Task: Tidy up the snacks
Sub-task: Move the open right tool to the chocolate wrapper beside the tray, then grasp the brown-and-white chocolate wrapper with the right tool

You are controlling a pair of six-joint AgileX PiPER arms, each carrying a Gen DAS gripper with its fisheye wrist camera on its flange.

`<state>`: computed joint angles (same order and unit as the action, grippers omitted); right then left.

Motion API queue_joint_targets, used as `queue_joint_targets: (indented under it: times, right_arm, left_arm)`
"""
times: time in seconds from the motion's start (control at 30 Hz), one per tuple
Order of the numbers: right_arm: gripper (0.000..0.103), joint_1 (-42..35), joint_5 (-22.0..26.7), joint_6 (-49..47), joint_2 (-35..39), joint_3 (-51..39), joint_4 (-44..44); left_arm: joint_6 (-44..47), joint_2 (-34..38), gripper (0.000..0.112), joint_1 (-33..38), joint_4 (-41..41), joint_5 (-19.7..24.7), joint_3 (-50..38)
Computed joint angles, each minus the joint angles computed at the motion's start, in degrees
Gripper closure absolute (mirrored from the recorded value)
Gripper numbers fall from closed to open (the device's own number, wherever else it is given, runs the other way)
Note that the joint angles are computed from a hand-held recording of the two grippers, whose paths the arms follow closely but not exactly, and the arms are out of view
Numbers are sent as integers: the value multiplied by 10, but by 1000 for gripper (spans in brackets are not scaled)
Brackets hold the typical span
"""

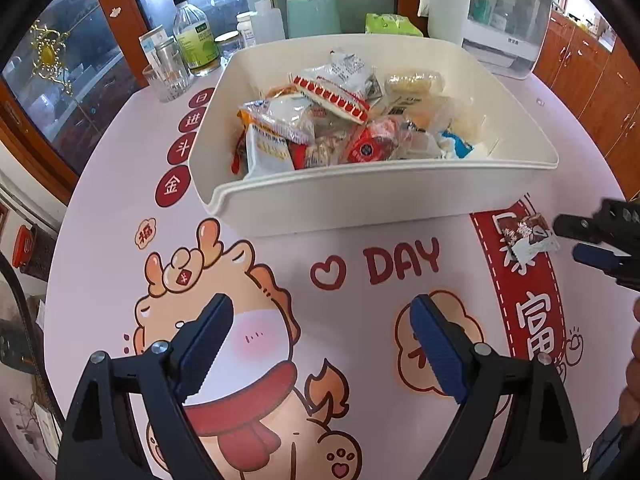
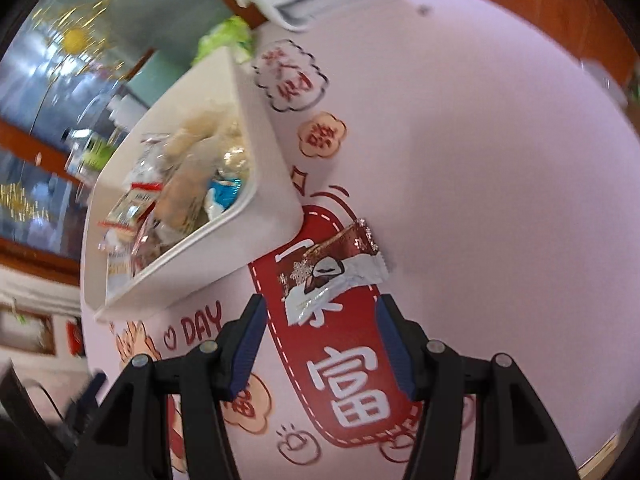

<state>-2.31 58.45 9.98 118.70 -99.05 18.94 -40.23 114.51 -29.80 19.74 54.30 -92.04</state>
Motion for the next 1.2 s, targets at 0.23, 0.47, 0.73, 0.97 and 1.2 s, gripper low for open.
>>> queue_joint_targets:
  times: [0.23, 0.47, 0.73, 0.97, 1.2]
  right_arm:
    - [46, -3, 14, 46, 61, -54, 9]
    - [46, 9, 14, 75, 87, -83, -20]
    - [46, 66, 16, 91, 88, -92, -142]
    - [45, 111, -10, 98, 60, -34, -226]
    - [69, 123, -50, 91, 17, 38, -243]
  left_arm:
    - [1, 6, 23, 15, -10, 0, 2]
    - [5, 8, 23, 28, -20, -3, 8]
    - [7, 8, 23, 30, -24, -3, 7]
    - [7, 8, 23, 38, -26, -5, 10]
    - [5, 0, 23, 41, -26, -9, 20]
